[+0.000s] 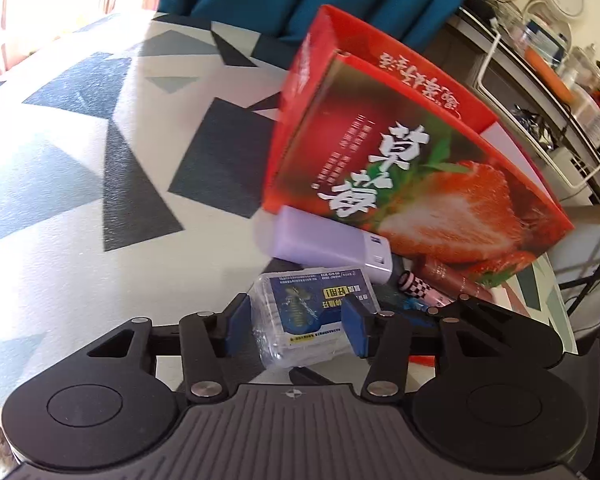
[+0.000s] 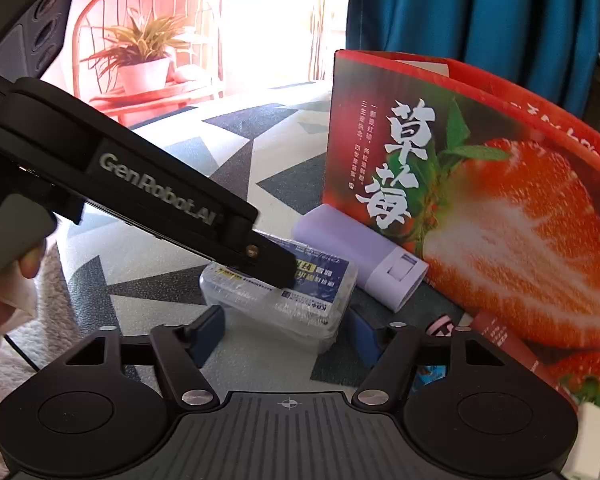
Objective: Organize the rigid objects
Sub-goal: 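Close the left gripper on the clear plastic box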
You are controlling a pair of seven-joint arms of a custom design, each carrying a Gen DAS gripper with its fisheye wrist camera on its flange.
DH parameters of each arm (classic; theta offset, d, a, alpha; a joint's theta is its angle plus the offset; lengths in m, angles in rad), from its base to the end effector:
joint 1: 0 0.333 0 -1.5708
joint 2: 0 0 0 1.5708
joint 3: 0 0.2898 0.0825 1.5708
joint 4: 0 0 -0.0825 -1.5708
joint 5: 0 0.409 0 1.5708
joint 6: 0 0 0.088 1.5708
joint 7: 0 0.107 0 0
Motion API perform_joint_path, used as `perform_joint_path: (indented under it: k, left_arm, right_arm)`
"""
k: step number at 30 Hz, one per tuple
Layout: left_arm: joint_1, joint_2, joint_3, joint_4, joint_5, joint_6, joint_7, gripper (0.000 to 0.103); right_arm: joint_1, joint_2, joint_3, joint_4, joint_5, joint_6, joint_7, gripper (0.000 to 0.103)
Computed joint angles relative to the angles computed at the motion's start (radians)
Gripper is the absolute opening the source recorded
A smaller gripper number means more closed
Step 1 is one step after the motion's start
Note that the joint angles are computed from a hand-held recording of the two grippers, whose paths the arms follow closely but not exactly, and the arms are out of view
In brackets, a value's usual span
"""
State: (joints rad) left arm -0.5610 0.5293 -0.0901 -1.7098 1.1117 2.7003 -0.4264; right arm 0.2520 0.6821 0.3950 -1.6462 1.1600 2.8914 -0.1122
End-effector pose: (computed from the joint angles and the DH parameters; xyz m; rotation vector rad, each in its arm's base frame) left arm 0.5461 -0.4462 0.2840 -2.2417 1.4095 -0.9505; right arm 0.6176 0.3554 0.2329 -2.2075 0.5374 -0.2471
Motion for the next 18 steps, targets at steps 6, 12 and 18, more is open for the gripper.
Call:
perform_joint_path:
  k: [6,12,18]
  left_arm:
    - [-0.016,0.007,0.011,0.005,0.032,0.004,-0.037,0.054]
    - [-0.015,0.01,0.004,0.006,0.034,0.0,-0.041,0.056]
    - [-0.027,-0.001,-0.01,0.016,0.009,-0.066,0.019,0.055]
  right_arm:
    - [-0.034,-0.008,0.021,-0.017,0.069,0.001,-0.058,0.053]
    - [-0.029,0.003,0.016,0.0,0.109,-0.003,-0.088,0.054]
    - [-0.031,-0.022,0.024,-0.023,0.166,0.011,-0.149,0.051]
